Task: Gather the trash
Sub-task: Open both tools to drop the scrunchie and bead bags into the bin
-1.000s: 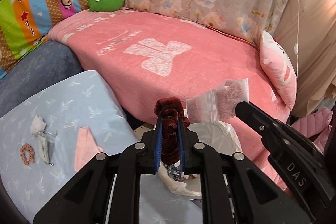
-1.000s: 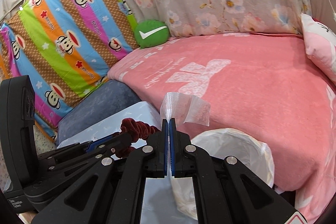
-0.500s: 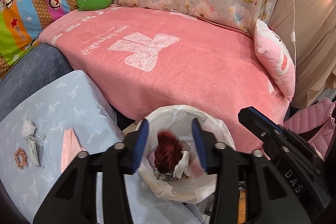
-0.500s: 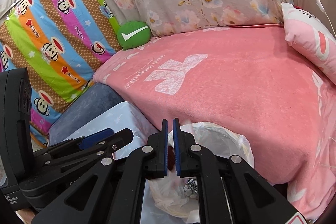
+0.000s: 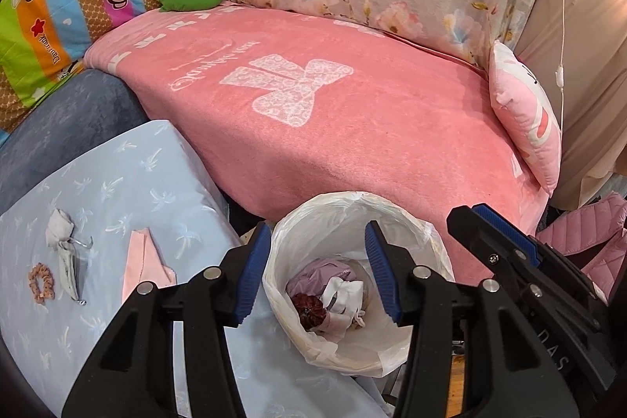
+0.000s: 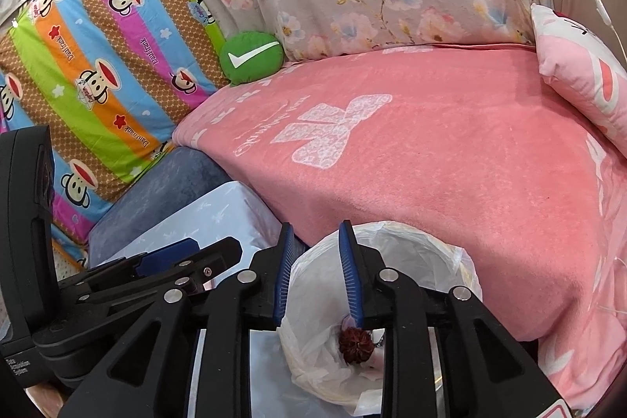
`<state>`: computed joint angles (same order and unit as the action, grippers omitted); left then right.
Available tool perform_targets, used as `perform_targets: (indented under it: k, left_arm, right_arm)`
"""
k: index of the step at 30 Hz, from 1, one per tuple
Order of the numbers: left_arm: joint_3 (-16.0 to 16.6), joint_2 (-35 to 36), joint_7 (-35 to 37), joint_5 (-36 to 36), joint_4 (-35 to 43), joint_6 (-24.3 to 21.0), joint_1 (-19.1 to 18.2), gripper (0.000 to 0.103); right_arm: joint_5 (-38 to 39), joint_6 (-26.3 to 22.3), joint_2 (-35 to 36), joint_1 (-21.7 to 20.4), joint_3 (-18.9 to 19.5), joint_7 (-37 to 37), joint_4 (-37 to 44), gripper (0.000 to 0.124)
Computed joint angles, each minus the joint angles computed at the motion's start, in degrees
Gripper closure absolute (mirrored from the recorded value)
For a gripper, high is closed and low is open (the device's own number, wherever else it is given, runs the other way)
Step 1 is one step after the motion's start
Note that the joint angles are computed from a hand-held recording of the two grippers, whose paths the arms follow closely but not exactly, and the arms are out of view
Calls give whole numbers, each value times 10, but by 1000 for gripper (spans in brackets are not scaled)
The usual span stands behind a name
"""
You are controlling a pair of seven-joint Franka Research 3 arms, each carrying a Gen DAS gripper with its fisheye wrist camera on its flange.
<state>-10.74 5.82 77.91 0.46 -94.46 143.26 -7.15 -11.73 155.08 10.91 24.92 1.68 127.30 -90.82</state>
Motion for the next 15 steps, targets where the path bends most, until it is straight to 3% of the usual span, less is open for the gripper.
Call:
perform_targets:
  k: [15]
  left_arm:
    - [11,-22,-10,-14,-37,9,15,55]
  right_arm:
    - [6,-22,26,19,5,-19,33,94]
